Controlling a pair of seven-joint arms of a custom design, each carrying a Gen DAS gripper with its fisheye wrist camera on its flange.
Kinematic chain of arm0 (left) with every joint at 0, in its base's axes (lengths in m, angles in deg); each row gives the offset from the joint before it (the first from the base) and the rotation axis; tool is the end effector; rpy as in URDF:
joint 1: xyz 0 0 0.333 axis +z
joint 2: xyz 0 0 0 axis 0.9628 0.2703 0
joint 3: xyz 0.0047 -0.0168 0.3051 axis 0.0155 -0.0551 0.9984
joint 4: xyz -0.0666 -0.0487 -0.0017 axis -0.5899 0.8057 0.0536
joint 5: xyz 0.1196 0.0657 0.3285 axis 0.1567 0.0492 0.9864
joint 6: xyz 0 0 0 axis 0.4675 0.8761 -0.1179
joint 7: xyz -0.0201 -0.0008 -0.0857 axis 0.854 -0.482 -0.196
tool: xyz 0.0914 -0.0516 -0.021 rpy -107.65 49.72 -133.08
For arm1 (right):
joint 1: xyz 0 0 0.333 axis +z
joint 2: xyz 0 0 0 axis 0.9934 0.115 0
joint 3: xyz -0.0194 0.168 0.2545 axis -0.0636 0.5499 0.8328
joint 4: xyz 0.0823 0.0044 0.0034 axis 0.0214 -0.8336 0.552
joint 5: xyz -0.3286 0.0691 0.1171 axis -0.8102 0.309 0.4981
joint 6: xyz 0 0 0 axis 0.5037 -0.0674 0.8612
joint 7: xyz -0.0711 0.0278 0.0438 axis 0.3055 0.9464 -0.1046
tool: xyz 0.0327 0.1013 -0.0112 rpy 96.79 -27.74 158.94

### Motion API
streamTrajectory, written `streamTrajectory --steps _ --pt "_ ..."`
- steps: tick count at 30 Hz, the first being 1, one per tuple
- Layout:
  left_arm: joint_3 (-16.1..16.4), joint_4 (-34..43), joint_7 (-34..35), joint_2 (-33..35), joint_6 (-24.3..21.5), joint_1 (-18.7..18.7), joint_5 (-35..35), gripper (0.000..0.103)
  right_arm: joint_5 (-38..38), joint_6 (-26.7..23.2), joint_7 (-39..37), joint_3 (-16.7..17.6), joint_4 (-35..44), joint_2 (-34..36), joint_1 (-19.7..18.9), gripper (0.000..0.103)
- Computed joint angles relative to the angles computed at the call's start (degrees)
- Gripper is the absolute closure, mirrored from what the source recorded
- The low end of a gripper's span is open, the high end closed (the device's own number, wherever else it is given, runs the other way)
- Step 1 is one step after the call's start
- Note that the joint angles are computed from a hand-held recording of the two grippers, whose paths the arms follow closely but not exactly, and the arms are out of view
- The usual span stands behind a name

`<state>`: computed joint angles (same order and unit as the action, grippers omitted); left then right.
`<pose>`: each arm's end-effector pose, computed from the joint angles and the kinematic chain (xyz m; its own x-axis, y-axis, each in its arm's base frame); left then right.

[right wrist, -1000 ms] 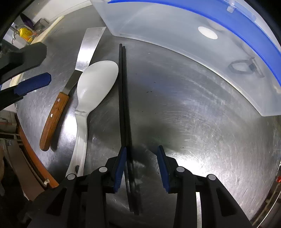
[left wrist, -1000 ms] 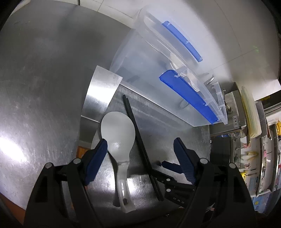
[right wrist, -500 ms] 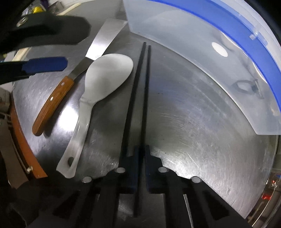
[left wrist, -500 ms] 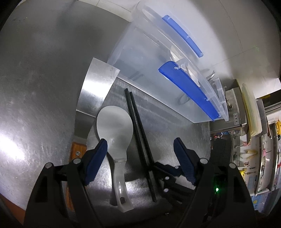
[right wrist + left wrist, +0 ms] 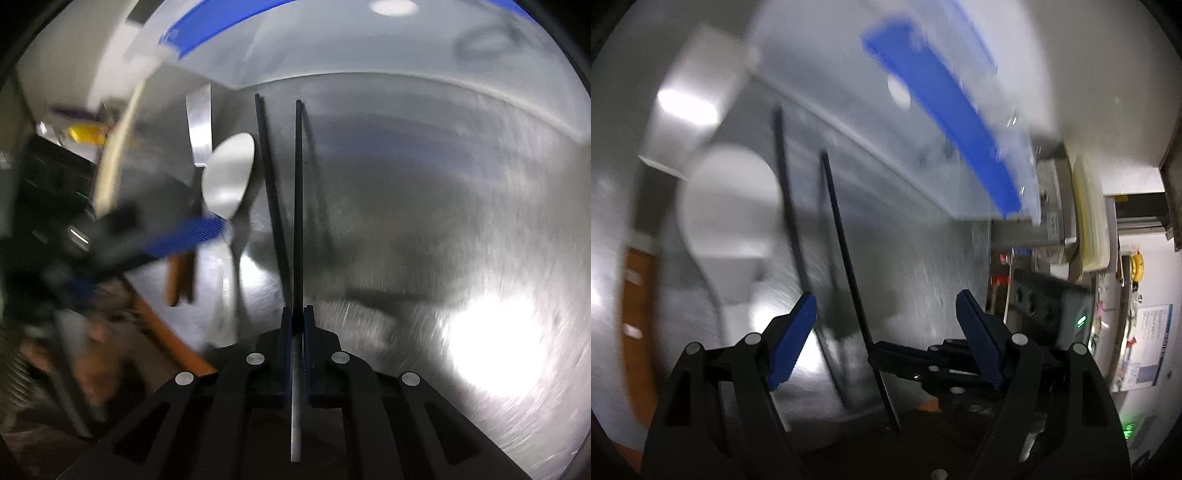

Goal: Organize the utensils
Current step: 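Grasp the black chopsticks with the right tool and lift them, then carry the chopsticks into the clear box with both tools and open them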

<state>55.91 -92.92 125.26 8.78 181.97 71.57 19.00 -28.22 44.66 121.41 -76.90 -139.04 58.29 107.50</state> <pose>0.5503 -0.2166 0.5987 -0.1827 -0.6376 0.7484 -0.9721 0.2309 -0.0406 0.5707 0.3582 0.4523 -0.2123 -0.7980 -0.5640 -0.9693 0.2452 0.0179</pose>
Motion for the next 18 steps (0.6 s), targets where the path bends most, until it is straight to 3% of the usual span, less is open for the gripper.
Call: streamTrajectory --steps 4,10,12,14,16,18 --pt "-1.0 0.1 -2.2 1.2 -3.2 -1.1 0.4 0.029 9.8 6.3 -4.4 2.0 -9.2 -5.4 -2.5 0.096" --pt "-1.6 -1.6 -2.0 0.5 -3.0 -2.3 0.1 0.030 14.6 8.5 -7.3 2.2 -14.1 -8.8 -2.2 0.096" --pt "-1.6 -2.9 -2.4 -0.5 -1.4 -3.0 0.3 0.040 15.0 8.1 -8.0 2.1 -13.8 -8.7 -2.1 0.096" --pt "-1.4 -3.2 -3.7 -0.8 -0.8 -3.8 2.4 0.071 15.2 7.7 -8.4 2.0 -13.5 -8.8 -1.9 0.096" --pt "-1.1 -3.6 -4.5 -1.1 -0.6 -4.2 3.6 0.088 15.6 7.1 -9.2 2.0 -13.4 -8.6 -1.9 0.096" --pt "-0.8 -5.3 -4.9 -2.2 0.0 -4.0 3.3 0.095 15.7 6.0 -10.1 1.9 -12.2 -7.8 -2.1 0.096"
